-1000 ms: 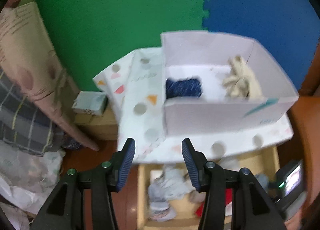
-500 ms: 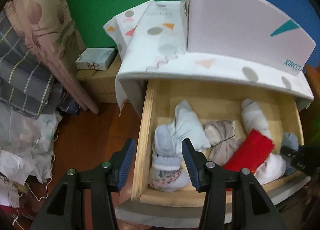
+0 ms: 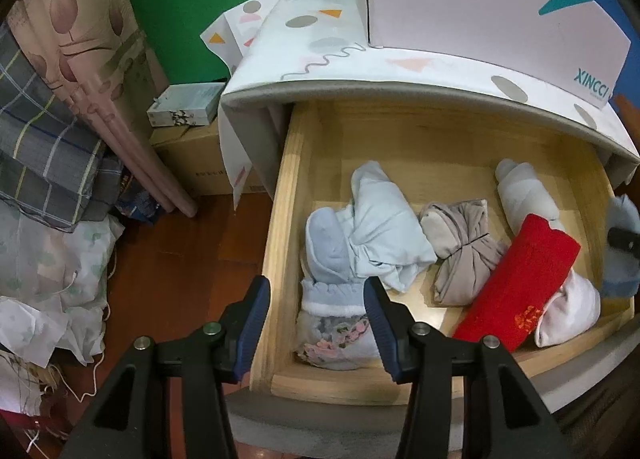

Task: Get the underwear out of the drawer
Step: 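Carry the light blue sock into the white box and open the right tool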

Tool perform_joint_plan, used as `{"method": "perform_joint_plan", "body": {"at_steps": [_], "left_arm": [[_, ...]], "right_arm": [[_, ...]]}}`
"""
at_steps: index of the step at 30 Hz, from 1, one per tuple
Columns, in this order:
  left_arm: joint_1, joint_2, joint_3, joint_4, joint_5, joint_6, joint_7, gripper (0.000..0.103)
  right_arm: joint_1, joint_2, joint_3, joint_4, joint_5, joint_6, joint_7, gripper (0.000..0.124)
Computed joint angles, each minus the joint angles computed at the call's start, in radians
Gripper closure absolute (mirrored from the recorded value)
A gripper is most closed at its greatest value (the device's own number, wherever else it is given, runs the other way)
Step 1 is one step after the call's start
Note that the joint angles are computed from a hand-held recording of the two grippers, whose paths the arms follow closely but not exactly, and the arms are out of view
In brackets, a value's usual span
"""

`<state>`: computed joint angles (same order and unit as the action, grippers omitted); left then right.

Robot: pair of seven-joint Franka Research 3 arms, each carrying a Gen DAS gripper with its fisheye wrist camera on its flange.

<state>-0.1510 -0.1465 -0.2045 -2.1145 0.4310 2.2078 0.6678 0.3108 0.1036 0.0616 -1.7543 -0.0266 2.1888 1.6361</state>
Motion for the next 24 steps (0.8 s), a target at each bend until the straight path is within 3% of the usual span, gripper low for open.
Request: {"method": "perform_joint_plan", "body": {"at_steps": [14,24], "left_arm": [[0.003,0.01,0.001,-0.005,-0.007,-0.015,-0.023,0.053],[0.004,0.001,0.006,-0.018,-0.019,0.004,-0.019,0.053]], "right_arm": [[-0.012,-0.023,0.004,0.137,0.055,-0.02,-0.078,0.088],[0.02,0.125,-0.002,0.479,0.029,-0.077,-0.066,0.088]]}}
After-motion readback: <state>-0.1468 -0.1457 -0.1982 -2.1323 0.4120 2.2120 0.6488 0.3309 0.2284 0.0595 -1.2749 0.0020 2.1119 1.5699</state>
